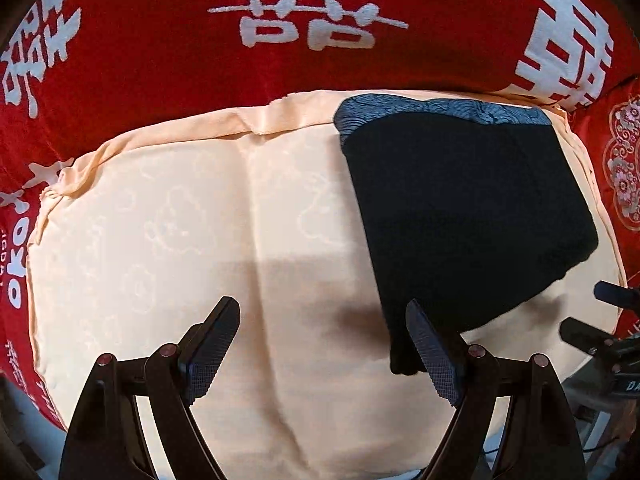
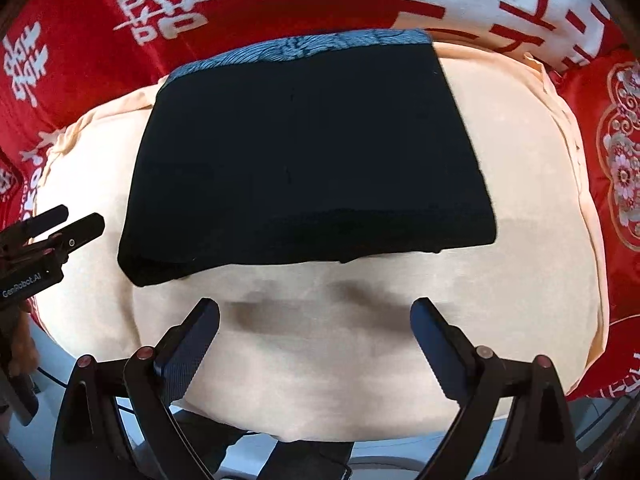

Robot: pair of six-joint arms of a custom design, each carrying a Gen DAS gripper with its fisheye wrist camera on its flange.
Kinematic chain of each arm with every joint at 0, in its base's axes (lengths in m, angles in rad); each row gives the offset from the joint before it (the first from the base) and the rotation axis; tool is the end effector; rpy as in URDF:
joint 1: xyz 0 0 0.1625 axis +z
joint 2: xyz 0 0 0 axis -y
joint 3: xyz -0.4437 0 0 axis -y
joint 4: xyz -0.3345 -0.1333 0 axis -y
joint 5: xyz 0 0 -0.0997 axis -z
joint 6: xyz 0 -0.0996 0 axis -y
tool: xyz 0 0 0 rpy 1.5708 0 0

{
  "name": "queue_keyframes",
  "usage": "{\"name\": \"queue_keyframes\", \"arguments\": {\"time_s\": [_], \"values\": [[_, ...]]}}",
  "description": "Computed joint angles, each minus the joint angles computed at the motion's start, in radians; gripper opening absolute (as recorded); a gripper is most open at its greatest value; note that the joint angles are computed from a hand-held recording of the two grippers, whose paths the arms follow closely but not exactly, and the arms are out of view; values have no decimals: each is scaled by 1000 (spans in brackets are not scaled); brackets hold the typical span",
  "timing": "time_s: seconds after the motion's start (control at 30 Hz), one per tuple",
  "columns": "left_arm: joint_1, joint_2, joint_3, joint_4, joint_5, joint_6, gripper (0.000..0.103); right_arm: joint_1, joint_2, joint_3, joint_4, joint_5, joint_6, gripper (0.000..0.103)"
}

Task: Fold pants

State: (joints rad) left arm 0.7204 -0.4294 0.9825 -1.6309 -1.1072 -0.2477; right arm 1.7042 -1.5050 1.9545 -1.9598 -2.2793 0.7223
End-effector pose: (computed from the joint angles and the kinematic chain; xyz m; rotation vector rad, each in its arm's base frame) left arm -0.4341 -0.6177 0.0458 0.8796 2.3321 0.2275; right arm 0.1245 -0.4125 0.3784 -0.6863 -2.3576 0.3092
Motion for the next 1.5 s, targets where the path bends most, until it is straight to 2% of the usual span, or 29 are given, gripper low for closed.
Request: {"name": "queue_keyframes", "arguments": {"time_s": [0.17, 0.5, 0.63, 0.77, 0.9, 1.07, 1.17, 1.27, 1.5], "values": [[10, 34, -54, 26, 13, -50, 86, -16, -43, -4, 21, -26, -7, 97], [10, 146, -250, 117, 57, -131, 86, -135, -154, -45, 82, -33, -72, 97], [12, 194, -334, 146, 47, -152, 86, -196, -180, -44, 57, -14, -130, 97], [15, 221, -373, 162, 4, -157, 86, -251, -190, -33, -1, 17, -191, 97], [12, 246, -406, 190, -4, -155, 86, -300, -199, -29, -45, 60, -244, 97], [27, 271, -458, 209, -54, -165, 86, -344, -203, -23, -85, 108, -317, 97], [39, 274, -466, 214, -90, -145, 86, -377, -209, -14, -120, 164, -372, 97], [68, 291, -502, 235, -188, -136, 86, -421, -217, -1, -171, 250, -437, 97], [119, 329, -568, 263, -349, -97, 86, -516, -210, 3, -227, 429, -563, 97]]}}
